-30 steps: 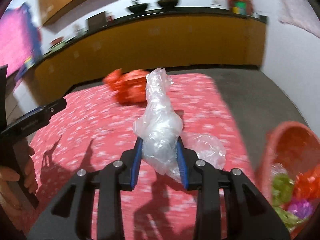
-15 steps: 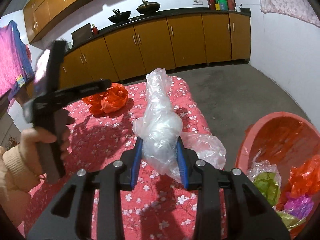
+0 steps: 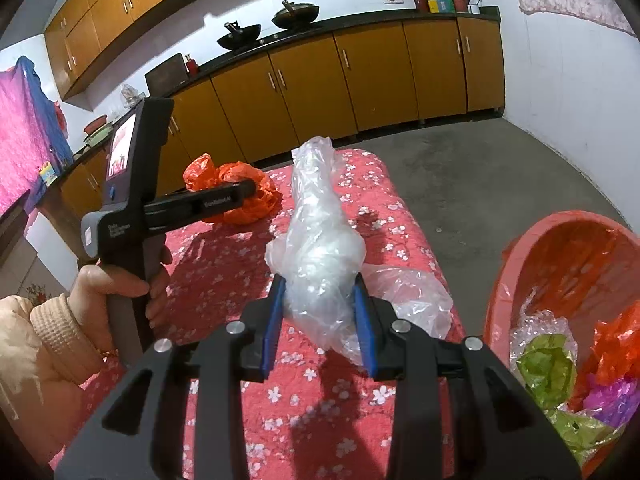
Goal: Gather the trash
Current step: 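Carry the red bag in the left gripper while the right gripper carries the white bag over the basket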
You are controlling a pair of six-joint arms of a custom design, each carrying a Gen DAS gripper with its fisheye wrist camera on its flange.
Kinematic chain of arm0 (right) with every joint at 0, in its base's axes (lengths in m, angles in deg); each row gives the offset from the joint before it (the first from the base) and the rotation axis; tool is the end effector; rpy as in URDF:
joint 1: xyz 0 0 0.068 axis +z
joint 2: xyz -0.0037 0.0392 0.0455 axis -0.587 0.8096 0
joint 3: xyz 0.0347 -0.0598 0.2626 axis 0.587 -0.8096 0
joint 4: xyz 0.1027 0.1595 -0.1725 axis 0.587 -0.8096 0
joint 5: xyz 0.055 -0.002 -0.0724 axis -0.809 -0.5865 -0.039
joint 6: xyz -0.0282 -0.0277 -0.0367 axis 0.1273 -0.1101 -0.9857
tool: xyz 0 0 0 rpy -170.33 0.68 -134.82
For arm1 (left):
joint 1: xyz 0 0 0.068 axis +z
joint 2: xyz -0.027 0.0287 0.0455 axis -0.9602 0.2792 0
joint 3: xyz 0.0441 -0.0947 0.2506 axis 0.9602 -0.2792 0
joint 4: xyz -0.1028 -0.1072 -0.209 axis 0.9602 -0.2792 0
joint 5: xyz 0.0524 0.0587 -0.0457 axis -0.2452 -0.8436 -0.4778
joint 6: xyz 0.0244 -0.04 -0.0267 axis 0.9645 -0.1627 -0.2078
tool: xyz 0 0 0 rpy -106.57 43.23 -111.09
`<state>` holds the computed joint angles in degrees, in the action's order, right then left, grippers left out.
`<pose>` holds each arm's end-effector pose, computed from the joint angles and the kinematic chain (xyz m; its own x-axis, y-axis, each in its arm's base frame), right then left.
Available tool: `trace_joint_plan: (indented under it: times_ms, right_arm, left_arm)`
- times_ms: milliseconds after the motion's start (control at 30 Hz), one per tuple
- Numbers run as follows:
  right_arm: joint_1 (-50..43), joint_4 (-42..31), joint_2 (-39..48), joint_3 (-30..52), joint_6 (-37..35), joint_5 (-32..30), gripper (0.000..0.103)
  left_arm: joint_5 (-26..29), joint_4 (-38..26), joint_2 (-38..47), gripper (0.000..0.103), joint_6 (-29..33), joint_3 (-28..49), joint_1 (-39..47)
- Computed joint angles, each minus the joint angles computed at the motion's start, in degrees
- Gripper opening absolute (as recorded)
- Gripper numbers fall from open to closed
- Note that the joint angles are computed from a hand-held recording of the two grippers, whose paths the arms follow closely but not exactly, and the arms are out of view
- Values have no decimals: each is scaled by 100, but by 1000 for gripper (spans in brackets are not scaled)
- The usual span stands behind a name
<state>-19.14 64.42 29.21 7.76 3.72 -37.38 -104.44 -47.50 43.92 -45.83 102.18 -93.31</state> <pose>0.3000 0.1081 0.0466 -0.6148 -0.2764 -0.7387 -0.6373 0.7259 0.2588 0.3002 -0.0887 0.0450 -0.6344 -0.2518 -0.7309 -0.3602 0.9328 -0.0088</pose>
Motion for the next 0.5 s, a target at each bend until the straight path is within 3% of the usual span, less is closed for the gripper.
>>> trace_joint_plan:
  times_ms: [233, 500]
  right_arm:
    - [-415, -193, -825, -564, -207, -216, 33]
    - [-1796, -1249, -2367, -1302, -924, -994, 33]
  left_arm:
    - [-760, -689, -933, 41, -930, -601, -922]
    - [-2163, -3544, -2131, 41, -3151, -279, -2919]
